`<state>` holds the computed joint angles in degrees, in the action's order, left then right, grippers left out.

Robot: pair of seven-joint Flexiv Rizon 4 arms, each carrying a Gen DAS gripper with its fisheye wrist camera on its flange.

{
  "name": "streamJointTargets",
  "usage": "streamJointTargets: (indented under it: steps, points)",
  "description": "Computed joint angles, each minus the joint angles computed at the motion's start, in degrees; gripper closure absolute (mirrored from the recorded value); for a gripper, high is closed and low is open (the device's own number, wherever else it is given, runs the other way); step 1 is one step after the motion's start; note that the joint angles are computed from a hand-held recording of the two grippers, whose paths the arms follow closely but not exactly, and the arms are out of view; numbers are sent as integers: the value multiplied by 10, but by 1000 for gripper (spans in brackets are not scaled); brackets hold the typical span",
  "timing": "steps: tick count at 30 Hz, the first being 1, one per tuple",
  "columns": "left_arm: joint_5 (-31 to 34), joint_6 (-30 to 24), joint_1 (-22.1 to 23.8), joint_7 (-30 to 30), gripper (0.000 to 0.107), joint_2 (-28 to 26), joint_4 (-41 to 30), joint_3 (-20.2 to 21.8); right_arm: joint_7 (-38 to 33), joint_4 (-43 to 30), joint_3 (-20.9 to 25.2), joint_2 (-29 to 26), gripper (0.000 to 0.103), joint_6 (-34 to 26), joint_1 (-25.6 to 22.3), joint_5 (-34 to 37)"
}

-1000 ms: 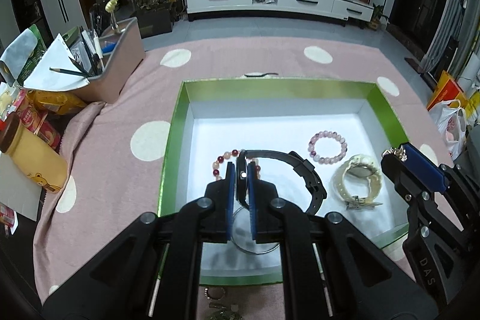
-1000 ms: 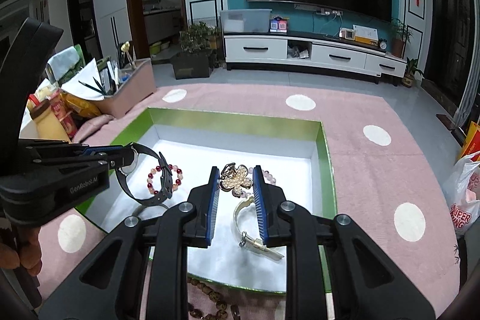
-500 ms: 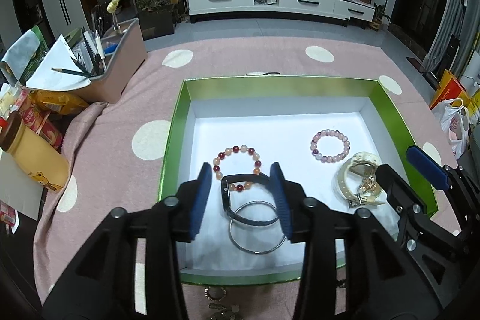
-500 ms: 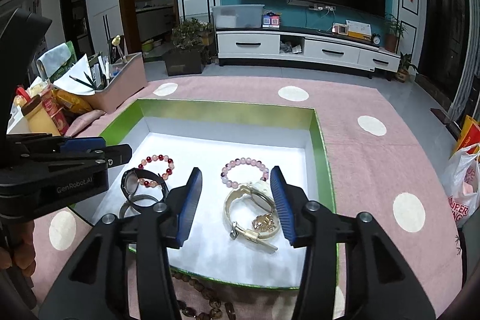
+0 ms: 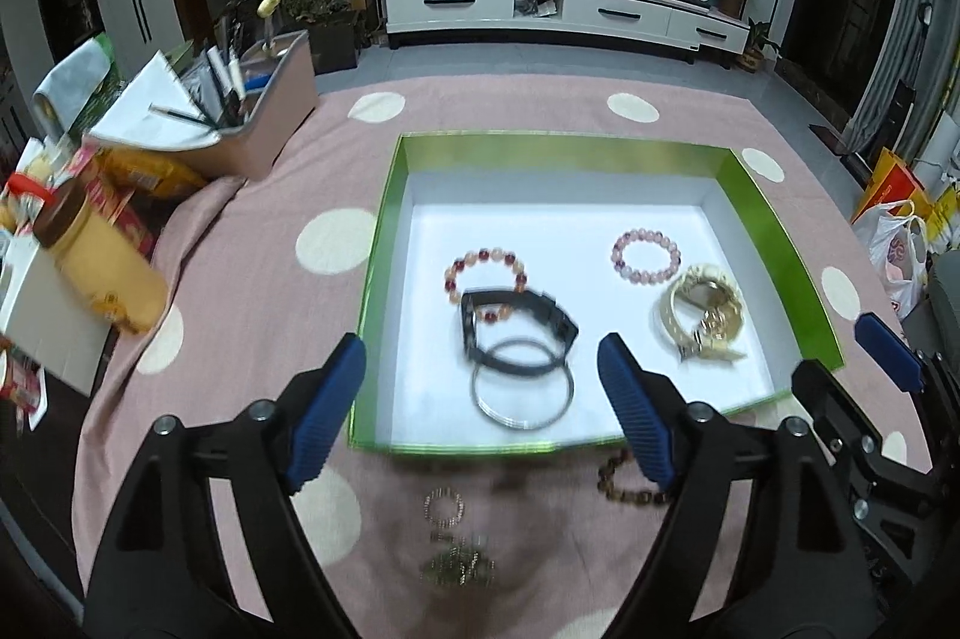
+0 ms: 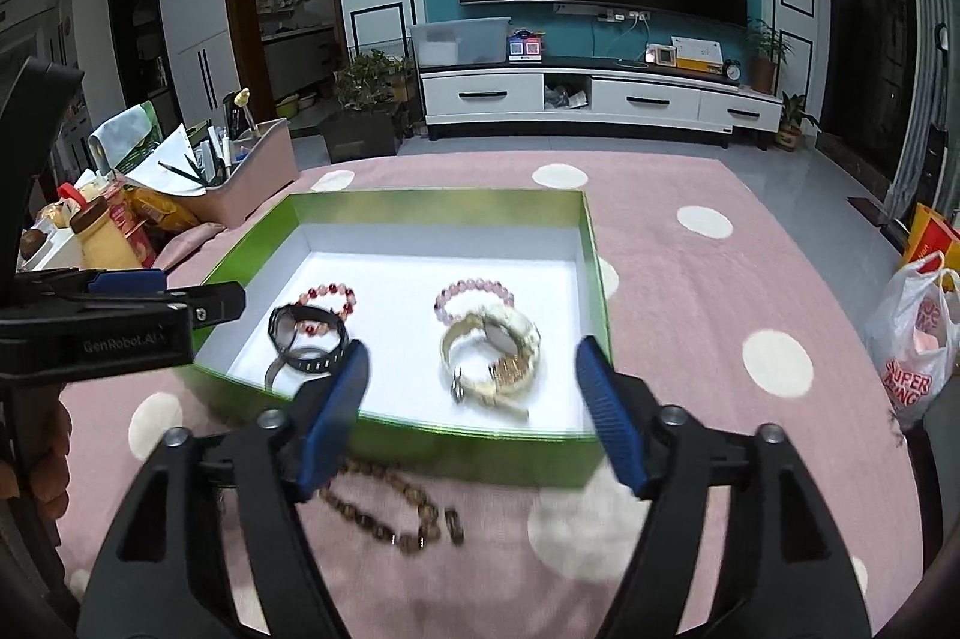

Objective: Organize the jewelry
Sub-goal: 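Withdraw both open grippers from the box back over the remaining jewelry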

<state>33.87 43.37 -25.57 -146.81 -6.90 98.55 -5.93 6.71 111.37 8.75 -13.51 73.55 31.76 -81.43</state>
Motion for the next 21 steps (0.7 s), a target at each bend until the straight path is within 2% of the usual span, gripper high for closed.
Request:
streamJointTargets:
  steps: [6, 21]
  points:
    - [-8, -3, -3, -20, 20, 45, 47, -10, 4, 43, 20, 37, 21, -2, -1, 10]
    - [-22, -25, 5, -41, 17, 117, 133, -63, -3, 116, 57, 85, 21, -21, 0, 58]
